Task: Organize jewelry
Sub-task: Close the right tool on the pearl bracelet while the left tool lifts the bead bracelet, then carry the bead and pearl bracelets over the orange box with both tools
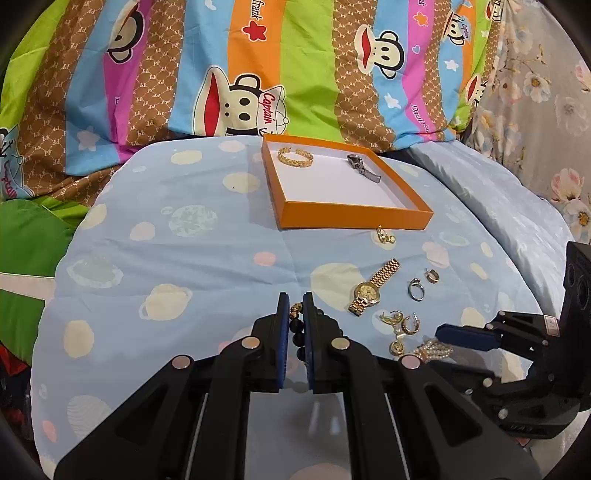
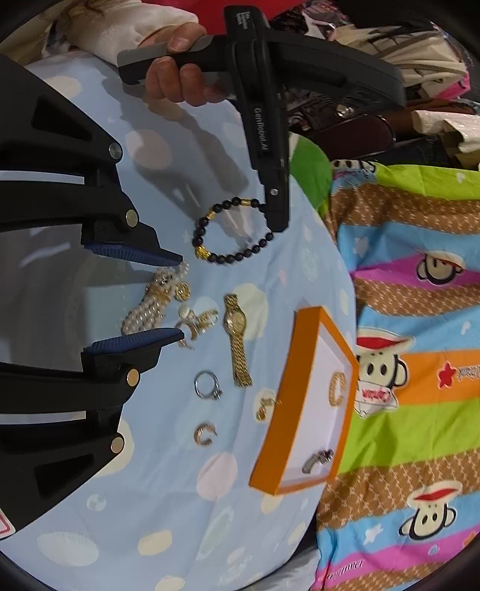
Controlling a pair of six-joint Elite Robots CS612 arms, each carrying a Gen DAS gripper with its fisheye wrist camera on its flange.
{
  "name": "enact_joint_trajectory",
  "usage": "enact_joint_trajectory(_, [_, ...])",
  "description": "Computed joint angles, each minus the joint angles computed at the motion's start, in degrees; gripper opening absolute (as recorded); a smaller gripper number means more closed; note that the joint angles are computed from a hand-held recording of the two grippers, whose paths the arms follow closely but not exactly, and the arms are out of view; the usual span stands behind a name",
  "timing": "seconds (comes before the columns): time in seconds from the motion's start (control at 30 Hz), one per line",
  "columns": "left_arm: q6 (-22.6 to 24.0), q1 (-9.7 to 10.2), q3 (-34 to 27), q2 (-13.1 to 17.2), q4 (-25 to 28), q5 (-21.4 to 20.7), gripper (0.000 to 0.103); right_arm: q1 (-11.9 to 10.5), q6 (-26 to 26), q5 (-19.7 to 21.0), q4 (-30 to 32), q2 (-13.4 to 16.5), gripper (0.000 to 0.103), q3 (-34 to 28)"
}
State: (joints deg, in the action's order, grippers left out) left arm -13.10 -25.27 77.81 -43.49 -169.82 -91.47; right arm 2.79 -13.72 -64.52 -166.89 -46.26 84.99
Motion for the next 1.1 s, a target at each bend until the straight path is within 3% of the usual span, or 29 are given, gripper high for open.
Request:
enact_joint_trajectory(0.13, [0.12,-0.09,-0.18,0.13,0.45,0.6,0.007,0.18,-0.49,-0.73,2.52,0.23,0.042,-0.82])
enact_joint_trajectory(0.53, [0.46,-0.19,-0.43,0.34,1.41,1.07,0.007,0.83,-2.33,-3.85,4.87,0.74,0.043,-2.31])
enact_joint_trajectory(0.6, [0.53,-0.16,-0.59,0.45,1.66,1.07,0.007,0.87,-2.08,-4.37,4.46,0.64,0.038,-2.02])
enact_joint_trajectory(0.7, [0.7,-0.19,-0.66,0.5,1.86,1.32,0.007,0.45,-0.44,-3.36,4.57,0.49,0.017,-1.71])
enact_joint_trajectory(0.93, [0.81,-0.05,-0.21,0.18,0.87,-0.22,0.007,0.11,2.29,-2.08,1.22,-0.46,0.016,0.35])
enact_joint_trajectory(1.1, [0.42,0.24,0.79,-0.94,-2.3,-3.64,0.007,-1.14,7.77,1.22,-4.24,-1.48,0.016,1.96])
